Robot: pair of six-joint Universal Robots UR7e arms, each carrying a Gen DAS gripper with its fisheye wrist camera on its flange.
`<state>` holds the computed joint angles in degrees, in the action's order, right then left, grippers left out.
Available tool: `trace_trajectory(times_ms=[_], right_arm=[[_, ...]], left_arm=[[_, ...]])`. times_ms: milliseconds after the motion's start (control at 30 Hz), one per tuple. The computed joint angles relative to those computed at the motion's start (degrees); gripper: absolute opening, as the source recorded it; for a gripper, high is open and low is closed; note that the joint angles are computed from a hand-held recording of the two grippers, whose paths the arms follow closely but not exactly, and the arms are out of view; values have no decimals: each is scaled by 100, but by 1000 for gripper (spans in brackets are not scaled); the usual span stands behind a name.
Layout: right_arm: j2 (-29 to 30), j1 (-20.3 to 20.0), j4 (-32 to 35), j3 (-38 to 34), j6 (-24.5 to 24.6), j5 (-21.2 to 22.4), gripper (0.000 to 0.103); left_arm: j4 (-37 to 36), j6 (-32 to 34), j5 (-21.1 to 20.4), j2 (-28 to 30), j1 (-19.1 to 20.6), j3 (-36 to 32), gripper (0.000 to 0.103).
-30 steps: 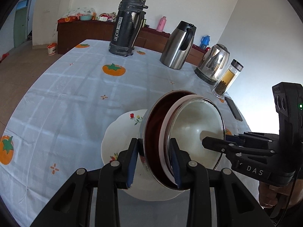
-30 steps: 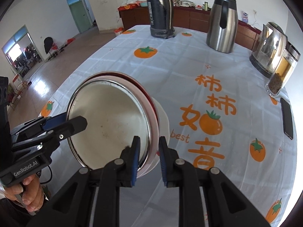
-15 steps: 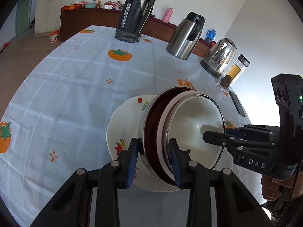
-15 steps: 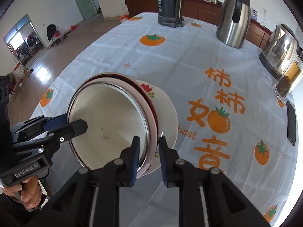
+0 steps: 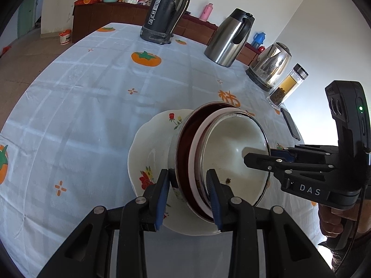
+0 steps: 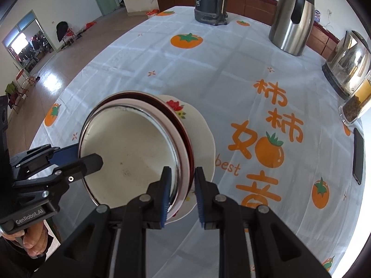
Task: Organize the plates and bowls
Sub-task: 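Lower the bowl stack onto the floral plates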
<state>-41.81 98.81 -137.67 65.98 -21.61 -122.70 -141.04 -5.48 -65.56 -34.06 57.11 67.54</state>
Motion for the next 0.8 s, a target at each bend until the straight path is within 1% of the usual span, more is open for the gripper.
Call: trace_trajectory(times_ms=[267, 467, 533, 667, 800], right_arm=[[68, -26, 258, -199, 15, 28, 21], [188, -23, 544, -485, 34, 36, 22], [213, -16, 545, -523, 18, 29, 22], [262, -20, 624, -625, 56, 78, 23], [344, -39, 811, -815, 148, 133, 24]], left_arm=[[111, -4, -55, 34, 16, -103, 35], [349, -146, -274, 78, 99, -299, 36], [408, -170, -335, 95, 128, -355, 36], [605, -286, -566, 138, 213, -533, 36], [960, -485, -928, 235, 332, -850, 38]])
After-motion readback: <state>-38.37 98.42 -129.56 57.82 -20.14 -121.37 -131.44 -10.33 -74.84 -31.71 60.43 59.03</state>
